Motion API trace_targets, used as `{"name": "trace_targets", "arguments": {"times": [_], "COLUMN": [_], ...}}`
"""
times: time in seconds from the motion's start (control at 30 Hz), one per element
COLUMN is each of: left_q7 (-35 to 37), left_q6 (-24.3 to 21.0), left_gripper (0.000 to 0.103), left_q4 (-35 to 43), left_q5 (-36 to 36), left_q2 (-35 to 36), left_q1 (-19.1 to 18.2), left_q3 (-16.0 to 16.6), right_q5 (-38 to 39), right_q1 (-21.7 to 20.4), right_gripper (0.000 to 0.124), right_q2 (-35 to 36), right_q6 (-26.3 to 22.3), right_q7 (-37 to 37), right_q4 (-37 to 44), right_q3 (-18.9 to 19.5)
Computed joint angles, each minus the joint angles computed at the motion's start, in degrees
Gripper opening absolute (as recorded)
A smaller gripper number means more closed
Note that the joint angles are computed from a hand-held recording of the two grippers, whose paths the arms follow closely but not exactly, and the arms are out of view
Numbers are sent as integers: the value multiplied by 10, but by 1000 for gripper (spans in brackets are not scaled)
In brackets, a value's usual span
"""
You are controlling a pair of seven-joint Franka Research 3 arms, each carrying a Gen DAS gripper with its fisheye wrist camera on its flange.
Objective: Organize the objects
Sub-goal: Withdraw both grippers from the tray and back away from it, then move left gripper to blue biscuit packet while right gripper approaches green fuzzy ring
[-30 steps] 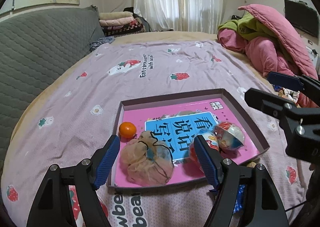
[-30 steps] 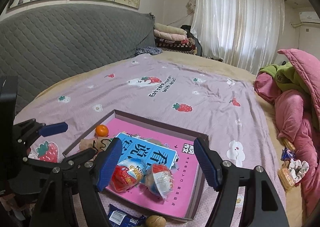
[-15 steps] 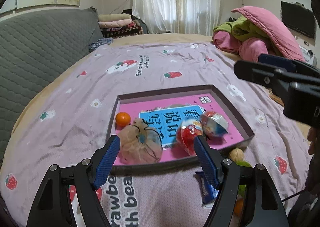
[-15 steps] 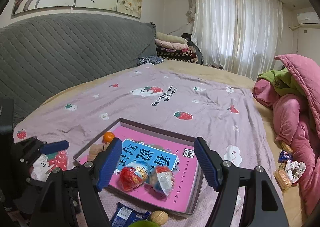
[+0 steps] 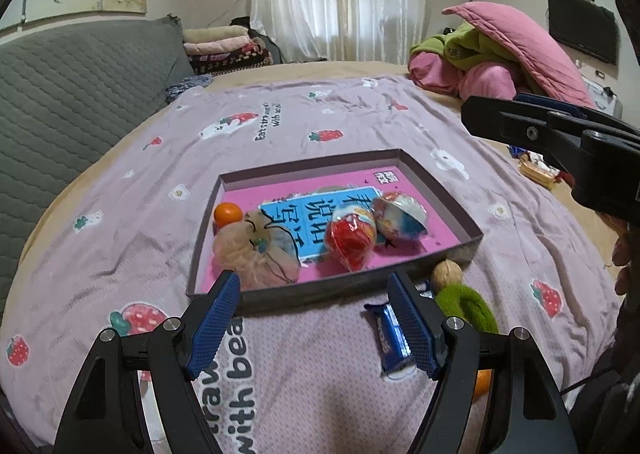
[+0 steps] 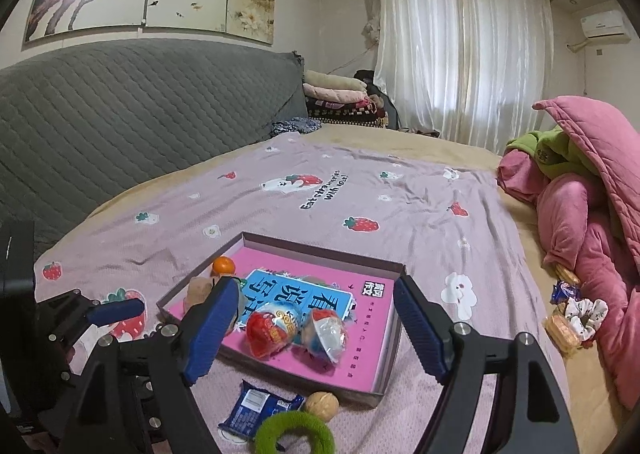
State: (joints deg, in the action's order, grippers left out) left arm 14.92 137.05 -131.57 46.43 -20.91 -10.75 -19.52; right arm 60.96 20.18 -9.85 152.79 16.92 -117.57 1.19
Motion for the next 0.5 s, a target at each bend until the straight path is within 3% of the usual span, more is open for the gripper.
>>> {"name": "trace_targets", "arguments": {"times": [0.5], "left_q7": [-11], "left_q6": [17], "left_gripper": [77], "left_q4": [-19], "left_q5": [-2], "left_q2": [2], "left_q1": [-7], "left_q3": [-4], "right_q5": [32], "right_q1": [10], "right_gripper": [82], "right_q2": [-17], "right_q6": [8], "right_q7": [-58], "right_q4": [-37], "right_q3": [-3]}}
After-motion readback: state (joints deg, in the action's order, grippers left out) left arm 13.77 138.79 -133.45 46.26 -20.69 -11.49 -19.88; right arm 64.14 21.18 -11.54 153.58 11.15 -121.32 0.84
